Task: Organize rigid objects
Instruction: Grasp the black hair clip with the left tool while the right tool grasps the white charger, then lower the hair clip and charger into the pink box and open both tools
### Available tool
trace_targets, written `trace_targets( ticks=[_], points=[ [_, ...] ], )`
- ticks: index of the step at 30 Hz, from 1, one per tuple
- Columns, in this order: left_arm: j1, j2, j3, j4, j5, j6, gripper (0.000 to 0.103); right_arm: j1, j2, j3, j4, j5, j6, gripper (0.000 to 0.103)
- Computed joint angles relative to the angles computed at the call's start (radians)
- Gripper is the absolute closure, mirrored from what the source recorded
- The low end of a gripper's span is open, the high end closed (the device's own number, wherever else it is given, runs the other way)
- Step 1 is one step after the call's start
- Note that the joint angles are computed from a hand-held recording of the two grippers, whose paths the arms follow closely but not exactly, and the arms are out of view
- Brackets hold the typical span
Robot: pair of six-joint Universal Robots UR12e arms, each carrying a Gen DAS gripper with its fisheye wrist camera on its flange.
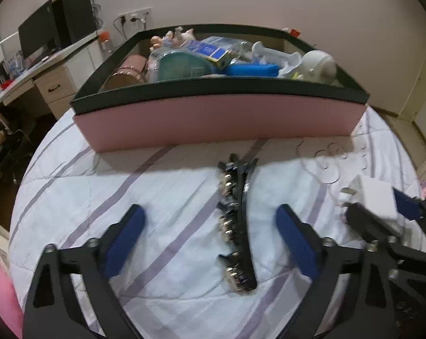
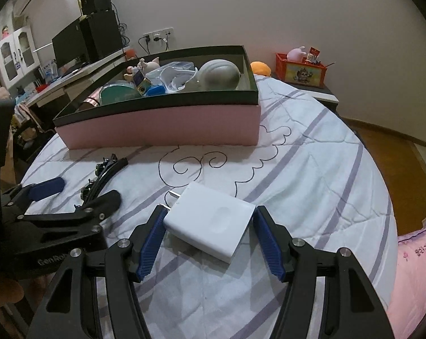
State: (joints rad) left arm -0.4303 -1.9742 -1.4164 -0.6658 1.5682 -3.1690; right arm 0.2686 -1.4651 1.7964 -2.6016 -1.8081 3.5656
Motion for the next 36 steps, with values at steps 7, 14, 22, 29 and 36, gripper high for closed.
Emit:
trace_targets(
  ticks=[7,14,22,29,36],
  points=[
    [-0.003,-0.001,-0.002,0.024,-0.006,0.051,0.059,0.008,0.006,-0.009,0.015,-0.022,-0.007,0.039],
    [-0.025,-0.002,-0.004,0.046,0.040,0.126,0.084,0.019,0.021,-0.031,0.053,-0.061,-0.020,0.039],
    [-0.034,0.007,-0.018,0.070,0.059,0.172,0.084,0.025,0.026,-0.038,0.073,-0.081,-0.028,0.039],
    [-0.013,0.048,-0.067,0.133,0.006,0.144,0.084,0.031,0.006,-0.006,-0.010,-0.093,-0.011,0.039],
    [0.012,0.116,-0.155,0.295,-0.037,0.097,0.084,0.072,-0.022,0.030,-0.151,-0.147,0.008,0.039]
  ],
)
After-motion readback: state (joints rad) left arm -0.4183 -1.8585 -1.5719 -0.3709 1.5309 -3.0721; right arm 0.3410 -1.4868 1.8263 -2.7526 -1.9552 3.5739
